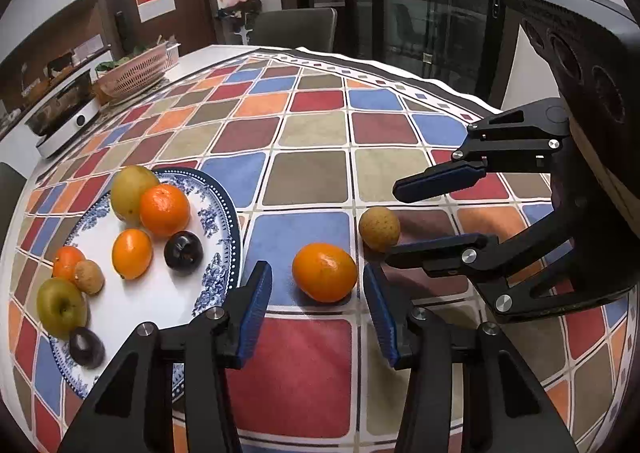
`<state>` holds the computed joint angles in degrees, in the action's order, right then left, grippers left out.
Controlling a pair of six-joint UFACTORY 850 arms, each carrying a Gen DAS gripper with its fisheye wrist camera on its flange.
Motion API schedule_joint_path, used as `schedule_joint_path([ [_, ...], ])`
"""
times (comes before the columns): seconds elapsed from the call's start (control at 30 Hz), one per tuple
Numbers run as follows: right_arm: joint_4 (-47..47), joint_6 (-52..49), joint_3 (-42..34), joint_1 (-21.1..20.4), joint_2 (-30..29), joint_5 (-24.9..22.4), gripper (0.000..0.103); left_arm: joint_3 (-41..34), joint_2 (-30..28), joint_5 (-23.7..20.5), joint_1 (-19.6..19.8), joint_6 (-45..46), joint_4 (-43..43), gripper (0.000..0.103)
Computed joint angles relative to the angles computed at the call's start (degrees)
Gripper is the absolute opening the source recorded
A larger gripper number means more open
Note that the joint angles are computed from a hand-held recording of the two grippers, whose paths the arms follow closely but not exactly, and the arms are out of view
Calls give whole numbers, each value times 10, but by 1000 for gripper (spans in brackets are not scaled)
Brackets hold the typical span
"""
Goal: Organize fruits
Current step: 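Grasp the brown kiwi with the right tool while the left tool grasps the orange, then carry the kiwi with the right tool while the left tool carries the orange, releasing both onto the plate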
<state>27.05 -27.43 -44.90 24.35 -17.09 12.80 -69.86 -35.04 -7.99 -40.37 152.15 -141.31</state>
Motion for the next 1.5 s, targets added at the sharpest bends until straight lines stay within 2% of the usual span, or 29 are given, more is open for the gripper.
schedule_joint_path([
  [0.17, -36, 30, -7, -4, -11, -3, 41, -13, -12, -3, 4, -121, 115, 44],
  [0.27, -87, 82, -12, -10, -18, -9, 36, -21, -18, -11, 7, -203, 185, 40],
  [0.37, -171, 171, -15, -18, -22, -13, 35, -25, -21, -15, 7, -259, 239, 35],
  [0.43, -218, 220, -14, -22, -23, -12, 29, -24, -20, -13, 6, -260, 238, 35],
  [0.53, -188, 199, -10, -20, -20, -7, 29, -18, -16, -14, 5, -257, 225, 35],
  [0.6, -203, 224, -5, -21, -17, -5, 29, -12, -11, -15, 5, -261, 215, 35],
  [0.83, -182, 241, 13, -16, 6, 7, 29, 20, 19, -16, 0, -122, 38, 35],
  [1.03, -124, 212, 30, -2, 39, 18, 29, 60, 62, -39, -3, 16, -131, 35],
  [1.13, -93, 189, 37, 8, 55, 23, 29, 78, 83, -49, -3, 37, -162, 35],
  [1.5, -15, 122, 48, 44, 105, 35, 30, 144, 159, -76, -9, 202, -374, 35],
])
